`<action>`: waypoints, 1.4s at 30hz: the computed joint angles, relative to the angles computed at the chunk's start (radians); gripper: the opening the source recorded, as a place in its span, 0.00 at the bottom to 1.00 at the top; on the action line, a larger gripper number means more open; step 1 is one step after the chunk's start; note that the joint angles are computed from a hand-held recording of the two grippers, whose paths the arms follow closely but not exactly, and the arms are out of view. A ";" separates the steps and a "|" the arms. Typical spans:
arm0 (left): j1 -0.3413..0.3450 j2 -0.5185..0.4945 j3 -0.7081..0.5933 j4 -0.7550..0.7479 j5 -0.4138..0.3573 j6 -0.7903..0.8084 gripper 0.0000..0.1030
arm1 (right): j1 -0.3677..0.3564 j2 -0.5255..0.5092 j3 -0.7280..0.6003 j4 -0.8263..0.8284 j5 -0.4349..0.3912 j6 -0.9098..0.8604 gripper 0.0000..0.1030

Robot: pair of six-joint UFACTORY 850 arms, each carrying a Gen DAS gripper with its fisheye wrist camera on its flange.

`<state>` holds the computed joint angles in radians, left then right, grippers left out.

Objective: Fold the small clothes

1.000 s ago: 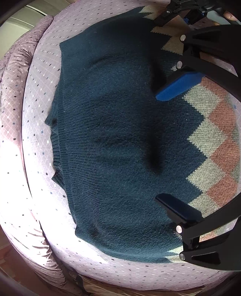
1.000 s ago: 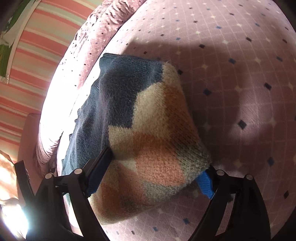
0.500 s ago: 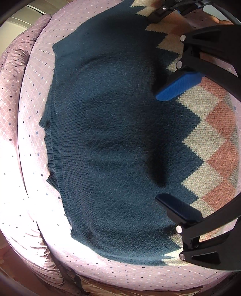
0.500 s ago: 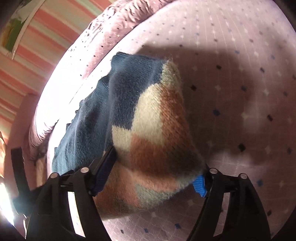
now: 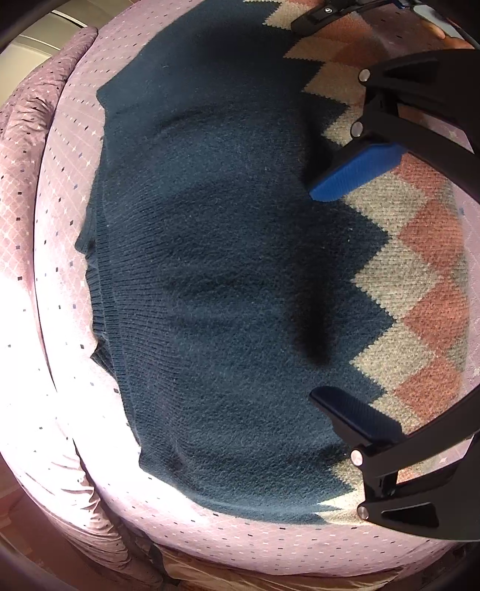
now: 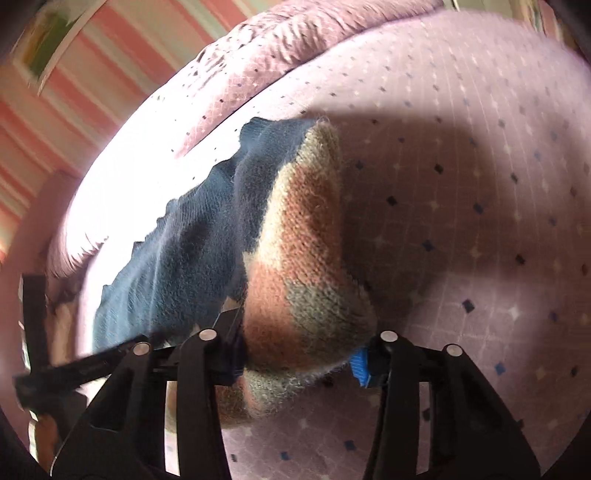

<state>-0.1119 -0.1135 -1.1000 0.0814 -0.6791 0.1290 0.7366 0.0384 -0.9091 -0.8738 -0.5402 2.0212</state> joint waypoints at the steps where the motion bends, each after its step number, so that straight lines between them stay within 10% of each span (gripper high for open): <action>1: -0.005 0.006 0.009 0.018 0.007 -0.018 0.98 | 0.012 -0.012 -0.021 0.007 -0.038 -0.042 0.40; 10: -0.025 -0.002 0.039 0.091 0.058 -0.067 0.99 | 0.078 -0.028 -0.105 -0.118 -0.095 -0.066 0.34; 16: 0.034 0.015 0.048 -0.113 0.070 0.130 0.98 | 0.098 -0.061 -0.171 -0.205 -0.062 -0.094 0.32; 25: 0.411 0.012 -0.049 -0.581 -0.046 0.720 0.98 | 0.161 -0.210 -0.367 -0.285 -0.077 -0.157 0.31; 36: 0.713 -0.198 -0.355 -0.609 -0.122 0.765 0.98 | 0.224 -0.561 -0.758 -0.097 0.056 -0.392 0.30; 42: 0.754 -0.198 -0.371 -0.610 -0.134 0.771 0.98 | 0.279 -0.750 -0.954 0.181 -0.113 -0.844 0.31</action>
<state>0.6416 -0.3119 -1.4711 -0.5283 -0.8129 0.8997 1.0160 -0.7112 -1.8628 -0.6925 -0.6532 1.1771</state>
